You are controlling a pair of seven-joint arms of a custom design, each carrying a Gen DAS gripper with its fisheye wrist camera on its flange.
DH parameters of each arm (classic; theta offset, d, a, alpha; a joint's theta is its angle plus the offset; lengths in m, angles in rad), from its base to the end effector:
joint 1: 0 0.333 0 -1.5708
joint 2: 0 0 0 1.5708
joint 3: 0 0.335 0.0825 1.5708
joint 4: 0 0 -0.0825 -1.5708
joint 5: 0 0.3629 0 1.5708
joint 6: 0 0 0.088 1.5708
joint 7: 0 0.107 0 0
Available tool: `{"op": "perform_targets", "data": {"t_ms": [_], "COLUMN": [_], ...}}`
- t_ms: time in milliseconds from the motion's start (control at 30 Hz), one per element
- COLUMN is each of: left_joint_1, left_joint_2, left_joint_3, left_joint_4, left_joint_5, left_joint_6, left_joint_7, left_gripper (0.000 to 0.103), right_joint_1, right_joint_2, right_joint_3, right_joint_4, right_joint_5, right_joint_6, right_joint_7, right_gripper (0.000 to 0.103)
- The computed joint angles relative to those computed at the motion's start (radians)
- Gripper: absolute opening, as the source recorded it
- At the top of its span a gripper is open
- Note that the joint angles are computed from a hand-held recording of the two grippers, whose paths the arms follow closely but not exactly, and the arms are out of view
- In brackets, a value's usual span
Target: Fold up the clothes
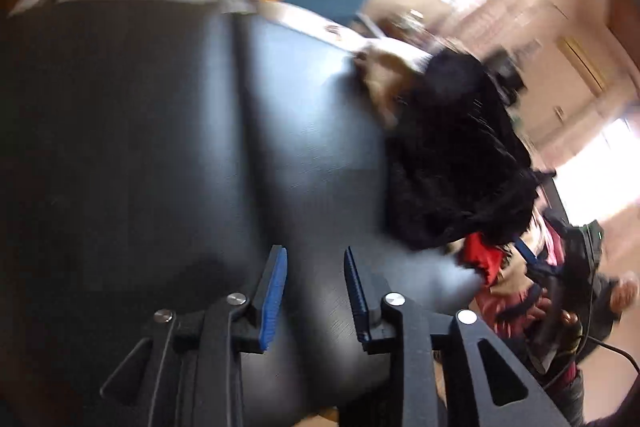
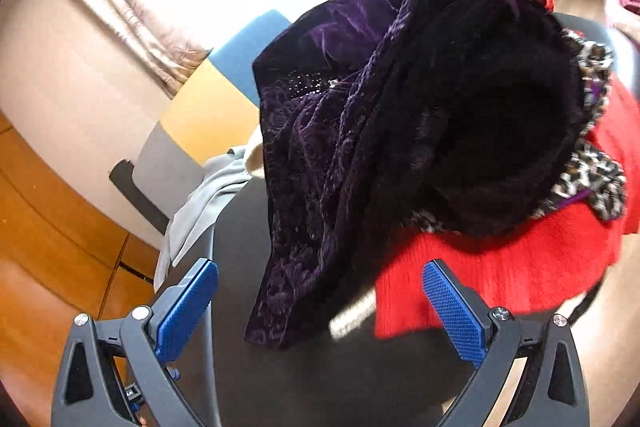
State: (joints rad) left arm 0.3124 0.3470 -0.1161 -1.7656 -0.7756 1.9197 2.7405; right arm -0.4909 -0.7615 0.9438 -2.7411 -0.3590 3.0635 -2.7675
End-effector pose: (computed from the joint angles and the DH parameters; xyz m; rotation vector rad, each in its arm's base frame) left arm 0.6177 0.0796 0.4021 1.2392 -2.4030 1.0153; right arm 0.3313 0.2204 0.4536 -0.5813 2.1119 -0.5373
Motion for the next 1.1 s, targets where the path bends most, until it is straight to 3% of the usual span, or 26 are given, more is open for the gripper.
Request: {"op": "perform_targets", "data": {"t_ms": [100,167,300,367,600,667,700,767,800,833,867,900,933,1100], "left_joint_1": [-0.05,-0.099,-0.179,-0.201,-0.282,-0.285,-0.286,-0.286,-0.283,-0.281,-0.259,-0.235,-0.213,-0.074], "left_joint_2": [0.048,0.109,0.212,0.273,0.465,0.492,0.493,0.463,0.43,0.399,0.384,0.371,0.359,0.262], "left_joint_3": [-0.042,-0.07,-0.123,-0.145,-0.192,-0.208,-0.212,-0.216,-0.213,-0.209,-0.215,-0.221,-0.225,-0.228], "left_joint_4": [0.076,0.156,0.284,0.366,0.613,0.647,0.651,0.606,0.555,0.507,0.489,0.474,0.461,0.375], "left_joint_5": [0.019,0.036,0.063,0.082,0.187,0.2,0.21,0.22,0.214,0.208,0.177,0.14,0.103,-0.104], "left_joint_6": [-0.047,-0.061,-0.032,-0.044,-0.08,-0.114,-0.135,-0.133,-0.097,-0.063,-0.069,-0.082,-0.096,-0.197], "left_joint_7": [-0.032,-0.094,-0.143,-0.167,-0.266,-0.28,-0.28,-0.263,-0.259,-0.258,-0.27,-0.284,-0.298,-0.287], "left_gripper": [0.037,0.041,0.047,0.051,0.054,0.053,0.05,0.034,0.016,0.009,0.008,0.006,0.004,0.004], "right_joint_1": [-0.101,-0.145,-0.225,-0.255,-0.305,-0.338,-0.359,-0.367,-0.345,-0.311,-0.277,-0.246,-0.224,-0.124], "right_joint_2": [0.021,0.035,0.029,0.05,0.116,0.132,0.142,0.153,0.164,0.169,0.168,0.163,0.154,0.057], "right_joint_3": [0.054,0.083,0.146,0.165,0.224,0.264,0.289,0.305,0.285,0.256,0.229,0.208,0.194,0.139], "right_joint_4": [-0.007,-0.014,-0.055,-0.074,-0.098,-0.122,-0.137,-0.156,-0.156,-0.15,-0.142,-0.134,-0.129,-0.063], "right_joint_5": [0.002,0.025,0.086,0.106,0.159,0.204,0.231,0.267,0.269,0.267,0.27,0.274,0.281,0.261], "right_joint_6": [0.1,0.141,0.252,0.318,0.389,0.464,0.511,0.555,0.537,0.492,0.441,0.396,0.366,0.205], "right_joint_7": [0.022,0.012,0.009,-0.012,-0.11,-0.103,-0.096,-0.102,-0.121,-0.143,-0.163,-0.182,-0.2,-0.284], "right_gripper": [0.101,0.093,0.067,0.062,0.062,0.063,0.063,0.062,0.057,0.048,0.039,0.023,0.016,0.016]}}
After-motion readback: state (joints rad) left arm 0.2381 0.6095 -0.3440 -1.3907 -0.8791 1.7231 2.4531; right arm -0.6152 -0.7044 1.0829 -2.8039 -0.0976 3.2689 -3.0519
